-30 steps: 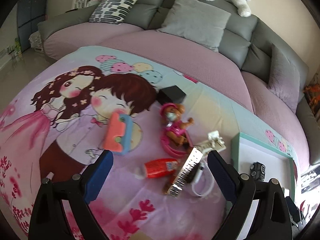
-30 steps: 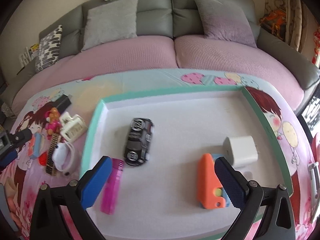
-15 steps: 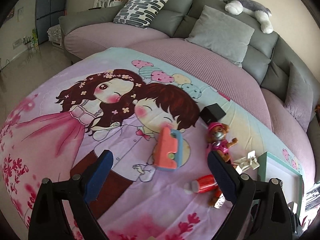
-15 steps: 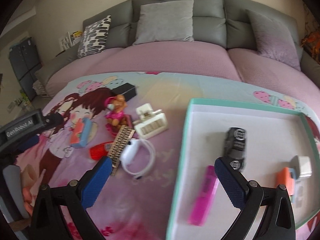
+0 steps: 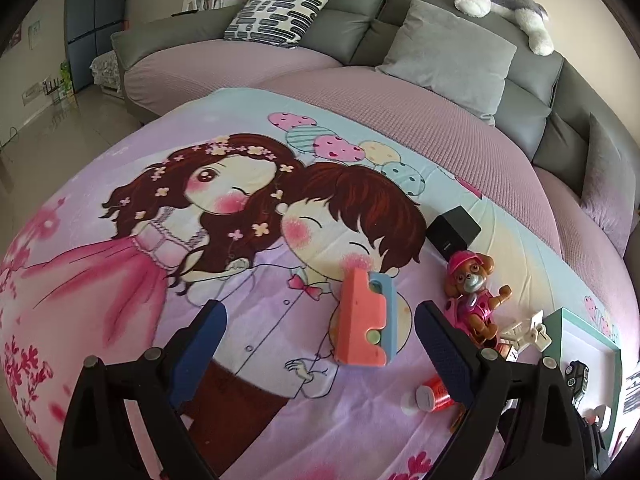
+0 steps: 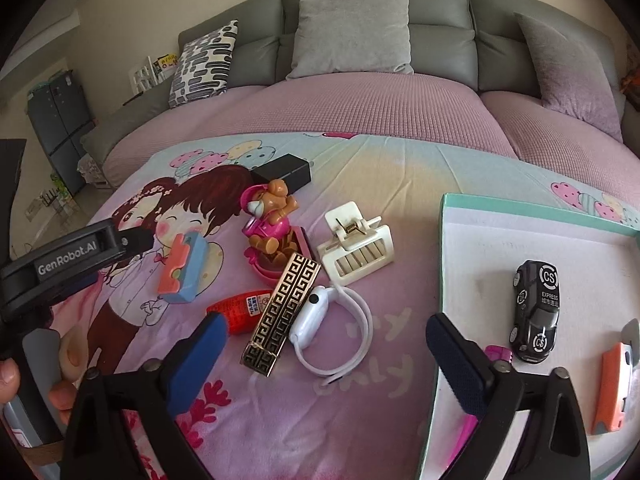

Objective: Organize rigid objects
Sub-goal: 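Grasp the pink-and-blue fidget block with the left gripper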

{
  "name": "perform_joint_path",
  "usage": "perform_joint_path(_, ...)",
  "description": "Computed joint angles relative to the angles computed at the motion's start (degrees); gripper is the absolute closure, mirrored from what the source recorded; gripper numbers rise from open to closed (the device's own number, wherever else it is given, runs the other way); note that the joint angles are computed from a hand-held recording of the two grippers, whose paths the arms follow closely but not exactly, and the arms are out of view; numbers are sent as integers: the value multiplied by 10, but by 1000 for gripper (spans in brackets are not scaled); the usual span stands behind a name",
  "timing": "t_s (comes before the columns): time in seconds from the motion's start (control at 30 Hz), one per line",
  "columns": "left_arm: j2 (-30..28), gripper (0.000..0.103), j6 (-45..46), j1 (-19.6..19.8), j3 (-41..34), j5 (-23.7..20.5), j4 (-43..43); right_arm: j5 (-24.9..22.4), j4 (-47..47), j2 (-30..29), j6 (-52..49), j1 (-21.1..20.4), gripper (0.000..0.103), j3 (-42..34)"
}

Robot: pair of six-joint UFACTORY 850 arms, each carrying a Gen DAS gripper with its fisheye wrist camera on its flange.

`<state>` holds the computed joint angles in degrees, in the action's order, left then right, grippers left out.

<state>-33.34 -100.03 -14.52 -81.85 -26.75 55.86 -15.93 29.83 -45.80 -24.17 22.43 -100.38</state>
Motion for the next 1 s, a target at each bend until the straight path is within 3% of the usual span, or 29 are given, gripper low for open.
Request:
perform_joint_path(0.2,-36,9,62,-2,-43,-12,-41,-10,-48,-12,60,0,12,-17)
perform_joint_path(0.33,-60,25,126,-4,-71,-29,-84,-8,-76,-13,90,1,18,-19)
perform_joint_path(0.5,-70,30,149,-4,-80,-35,-101,-12,-42,-13,64,-1,22,-20)
perform_joint_path(0.57,-69,38,146,-3,-76,-26,-98,-14,-32,-14,52,0,22,-20)
perform_joint_path(0.73,-72,48,161,-7,-79,-27,-90,-30,-43,-22,70,-1,25,-30)
perform_joint_path(1.0,-92,50,223,-15,-107,-64,-113,-33,-71,-27,88,2,28,-35)
